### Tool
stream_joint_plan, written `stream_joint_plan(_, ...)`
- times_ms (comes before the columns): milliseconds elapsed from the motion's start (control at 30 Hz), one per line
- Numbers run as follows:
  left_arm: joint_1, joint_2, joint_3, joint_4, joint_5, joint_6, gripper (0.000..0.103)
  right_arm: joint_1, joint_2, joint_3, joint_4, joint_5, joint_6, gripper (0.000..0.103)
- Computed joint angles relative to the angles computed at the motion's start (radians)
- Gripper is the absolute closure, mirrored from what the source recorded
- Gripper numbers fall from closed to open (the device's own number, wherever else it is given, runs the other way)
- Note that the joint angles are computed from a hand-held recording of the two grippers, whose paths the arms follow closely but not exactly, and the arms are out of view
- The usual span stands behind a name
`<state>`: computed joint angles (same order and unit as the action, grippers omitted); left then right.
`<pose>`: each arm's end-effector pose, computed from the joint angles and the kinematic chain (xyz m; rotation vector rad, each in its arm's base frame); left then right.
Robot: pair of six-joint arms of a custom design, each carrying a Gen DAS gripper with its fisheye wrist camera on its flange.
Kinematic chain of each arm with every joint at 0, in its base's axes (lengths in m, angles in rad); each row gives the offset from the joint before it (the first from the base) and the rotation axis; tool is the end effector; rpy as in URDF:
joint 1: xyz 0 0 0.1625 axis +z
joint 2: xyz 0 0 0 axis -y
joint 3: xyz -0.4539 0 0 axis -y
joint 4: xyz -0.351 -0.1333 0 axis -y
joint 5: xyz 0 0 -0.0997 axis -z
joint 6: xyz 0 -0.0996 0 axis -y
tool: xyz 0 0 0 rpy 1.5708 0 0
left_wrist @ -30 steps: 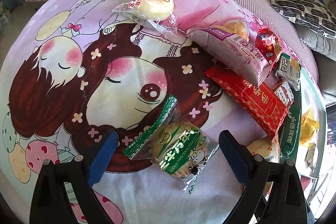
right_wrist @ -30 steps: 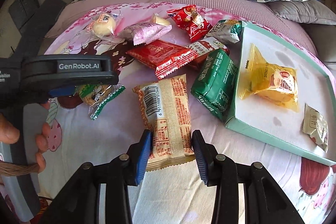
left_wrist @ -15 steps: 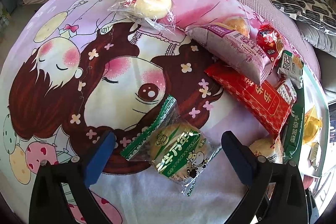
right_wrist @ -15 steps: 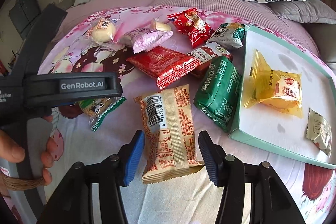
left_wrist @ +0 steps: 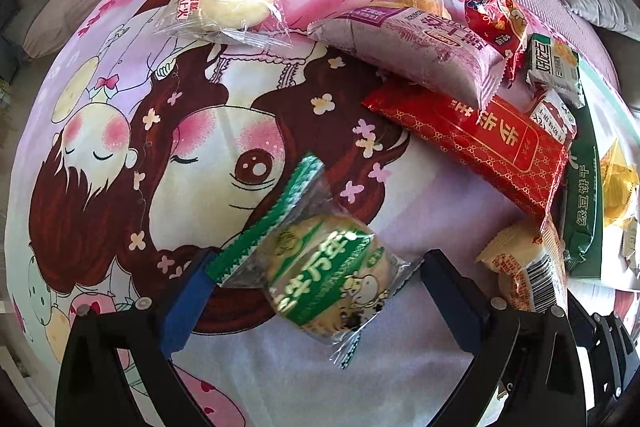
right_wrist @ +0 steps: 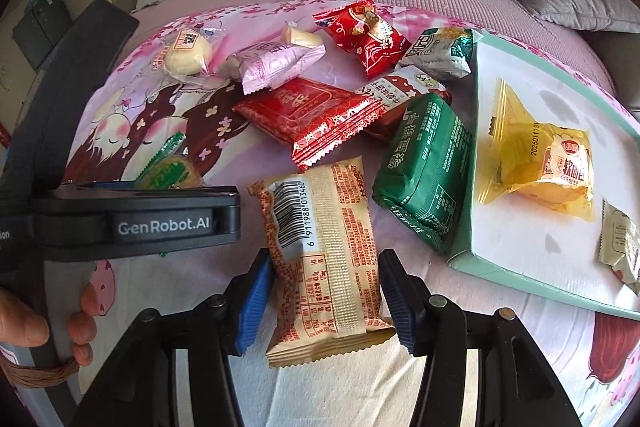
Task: Organize snacks
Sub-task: 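Close the left tool on the green-striped bun packet while the right tool grips the beige barcode packet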
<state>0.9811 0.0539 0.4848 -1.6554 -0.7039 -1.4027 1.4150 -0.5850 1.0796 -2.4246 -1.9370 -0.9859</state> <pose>-0.2798 -0.7944 -0.1437 -0.6667 2.1553 -0.5898 -0.0298 -0.8187 0.1945 0.9833 -2.4517 0.1392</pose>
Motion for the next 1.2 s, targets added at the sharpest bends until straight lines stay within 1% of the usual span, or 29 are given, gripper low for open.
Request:
stream_joint_plan(67, -0.001, 0.014, -0.027, 0.008, 0.0, -0.012, 0.002, 0.0, 0.004, -0.007, 0.004, 0.003, 0.004, 0.046)
stream_joint_plan(167, -0.003, 0.009, -0.016, -0.002, 0.001, -0.013, 0.002, 0.001, 0.012, -0.019, 0.012, 0.0, 0.013, 0.046)
stream_joint_plan(233, -0.002, 0.017, -0.032, 0.012, 0.006, -0.01, 0.002, 0.001, 0.015, -0.022, 0.013, 0.0, 0.015, 0.046)
stream_joint_plan(267, -0.002, 0.006, -0.01, 0.004, 0.009, -0.008, 0.002, 0.001, 0.015, -0.022, 0.012, 0.0, 0.016, 0.046)
stream_joint_plan(300, -0.003, 0.015, -0.028, 0.021, 0.011, -0.01, 0.002, 0.001, 0.015, -0.022, 0.012, 0.0, 0.016, 0.046)
stream_joint_plan(367, 0.001, 0.002, -0.004, 0.015, 0.018, 0.0, 0.002, 0.001, 0.016, -0.024, 0.014, 0.0, 0.016, 0.046)
stream_joint_plan(400, 0.0, 0.008, -0.021, 0.032, 0.02, -0.001, 0.003, 0.001, 0.015, -0.024, 0.014, 0.001, 0.016, 0.046)
stream_joint_plan(433, -0.002, 0.017, -0.045, 0.052, 0.022, 0.0, 0.005, 0.001, 0.015, -0.024, 0.014, 0.001, 0.016, 0.046)
stream_joint_plan(500, -0.005, 0.023, -0.052, 0.053, 0.03, 0.007, 0.008, 0.001, 0.016, -0.029, 0.021, 0.006, 0.018, 0.046)
stream_joint_plan(533, -0.007, 0.032, -0.073, 0.069, 0.034, 0.008, 0.012, 0.0, 0.015, -0.03, 0.026, 0.012, 0.019, 0.047)
stream_joint_plan(567, -0.008, 0.037, -0.083, 0.071, 0.038, 0.016, 0.016, 0.0, 0.013, -0.032, 0.031, 0.02, 0.02, 0.052)
stream_joint_plan(600, -0.01, 0.041, -0.089, 0.069, 0.041, 0.017, 0.019, 0.0, 0.012, -0.033, 0.035, 0.025, 0.02, 0.055)
stream_joint_plan(667, -0.014, 0.036, -0.078, 0.058, 0.045, 0.016, 0.024, 0.001, 0.008, -0.031, 0.036, 0.032, 0.017, 0.061)
stream_joint_plan(700, -0.014, 0.032, -0.069, 0.05, 0.047, 0.012, 0.032, 0.001, 0.005, -0.028, 0.036, 0.034, 0.016, 0.062)
stream_joint_plan(733, -0.018, 0.009, -0.024, 0.015, 0.045, 0.012, 0.032, 0.001, 0.003, -0.026, 0.038, 0.036, 0.016, 0.063)
stream_joint_plan(933, -0.024, -0.008, 0.014, -0.029, 0.065, 0.01, 0.033, 0.001, -0.018, -0.003, 0.029, 0.063, 0.011, 0.064)
stream_joint_plan(1067, -0.033, -0.055, 0.103, -0.087, 0.086, 0.003, 0.033, 0.003, -0.036, 0.01, 0.019, 0.093, 0.012, 0.064)
stream_joint_plan(1200, -0.047, -0.086, 0.153, -0.104, 0.109, -0.018, 0.033, 0.004, -0.046, 0.02, 0.013, 0.109, 0.012, 0.064)
